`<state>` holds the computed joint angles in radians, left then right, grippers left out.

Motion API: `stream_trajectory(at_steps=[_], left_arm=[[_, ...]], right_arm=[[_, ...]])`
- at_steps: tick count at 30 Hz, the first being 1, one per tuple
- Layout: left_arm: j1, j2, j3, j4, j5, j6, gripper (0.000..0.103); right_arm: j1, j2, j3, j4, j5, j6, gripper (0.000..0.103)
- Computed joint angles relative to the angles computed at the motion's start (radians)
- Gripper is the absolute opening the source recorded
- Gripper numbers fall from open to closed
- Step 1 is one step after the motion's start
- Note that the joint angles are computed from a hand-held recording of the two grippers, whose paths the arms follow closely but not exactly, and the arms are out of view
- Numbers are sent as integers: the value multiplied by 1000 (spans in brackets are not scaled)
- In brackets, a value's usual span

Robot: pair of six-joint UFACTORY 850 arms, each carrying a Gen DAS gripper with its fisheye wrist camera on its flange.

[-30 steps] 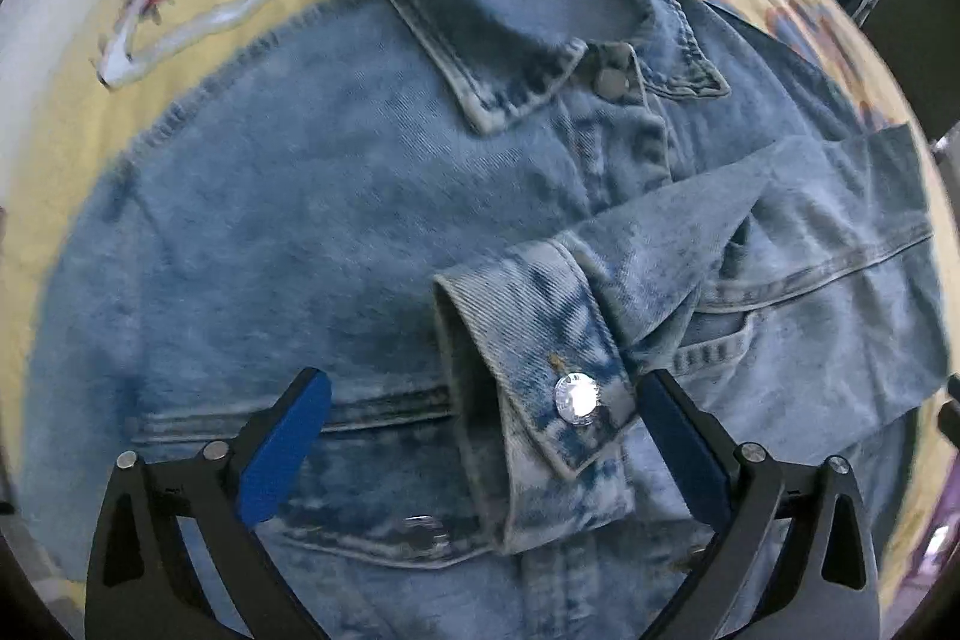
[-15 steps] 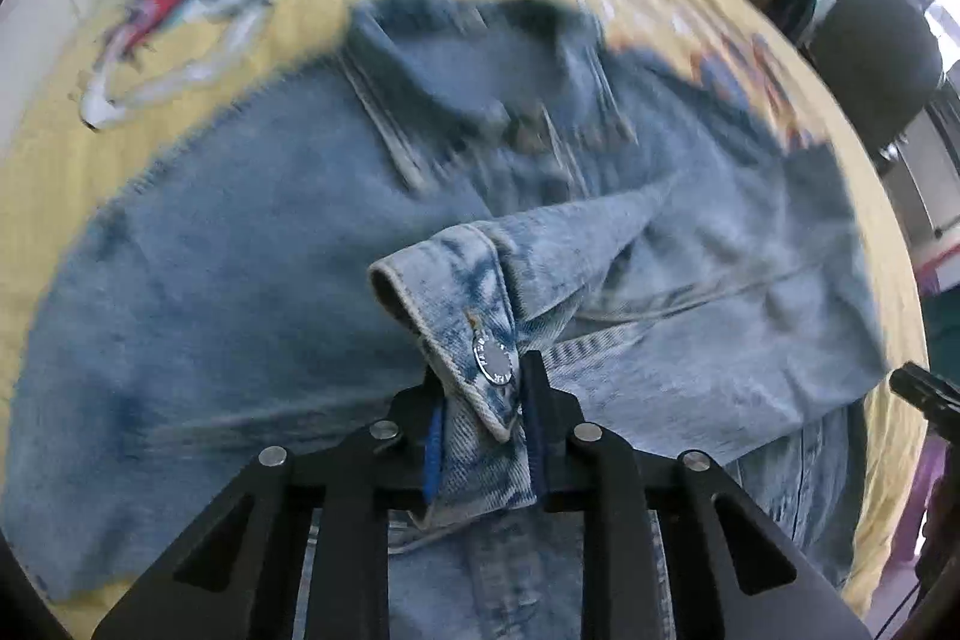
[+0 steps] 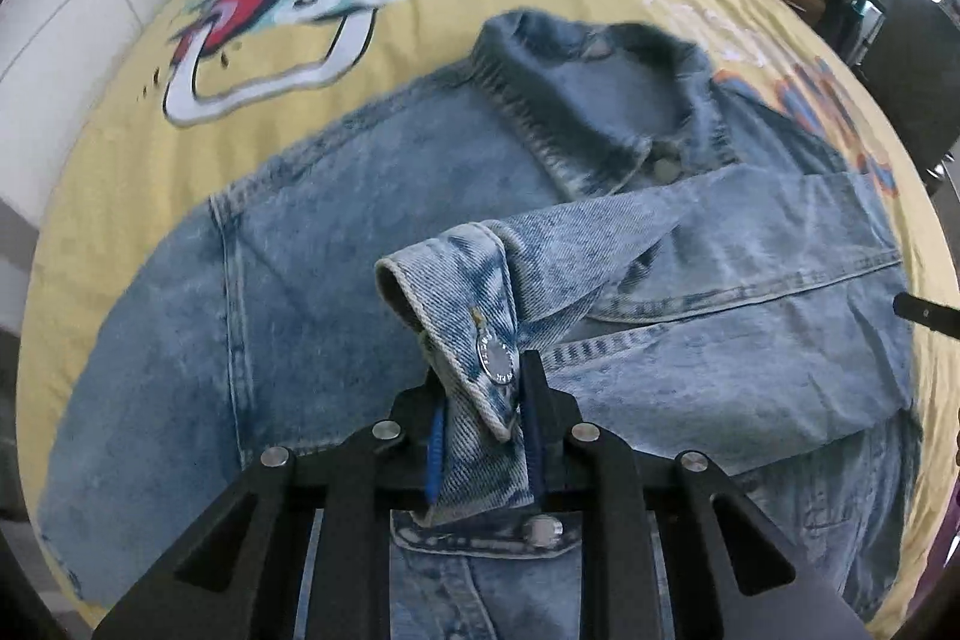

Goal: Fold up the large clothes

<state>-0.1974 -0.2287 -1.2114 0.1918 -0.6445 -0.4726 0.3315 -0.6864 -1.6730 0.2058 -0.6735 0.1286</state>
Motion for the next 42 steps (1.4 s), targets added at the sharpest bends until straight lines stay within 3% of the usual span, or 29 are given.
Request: stream_trajectory(at_steps=[5, 8, 10, 14, 15, 18, 20, 22, 24, 29, 32, 36, 42], left_arm=[[19, -15, 27, -36, 12, 11, 21], [19, -19, 35, -4, 23, -14, 29], [26, -17, 42, 13, 29, -37, 43], [42, -8, 49, -35, 53, -9, 45], [38, -2, 50, -22, 48, -14, 49], [4, 22, 54, 117, 39, -109, 75], [-11, 55, 65, 194, 60, -179, 80], [-14, 81, 70, 226, 88, -220, 95], [-20, 93, 67, 253, 114, -238, 102], [-62, 83, 51, 263, 162, -244, 102], [-71, 52, 48, 186, 163, -194, 102], [-98, 20, 78, 202, 167, -202, 102], [-124, 3, 120, 404, 129, -335, 102]], right_arm=[[26, -29, -7, -114, -11, 48, 92], [17, -14, 27, -84, 25, 14, 94], [13, -9, 37, -82, 38, 2, 96], [28, 18, 79, -199, 88, 87, 102], [32, 34, 96, -223, 107, 111, 102], [41, 81, 145, -223, 160, 130, 102], [50, 113, 174, -226, 191, 131, 102], [70, 140, 189, -271, 209, 159, 102], [91, 157, 192, -319, 216, 189, 102], [151, 184, 197, -434, 258, 290, 102], [199, 177, 193, -547, 280, 393, 102], [229, 147, 184, -539, 280, 389, 102], [231, 113, 209, -552, 253, 411, 102]])
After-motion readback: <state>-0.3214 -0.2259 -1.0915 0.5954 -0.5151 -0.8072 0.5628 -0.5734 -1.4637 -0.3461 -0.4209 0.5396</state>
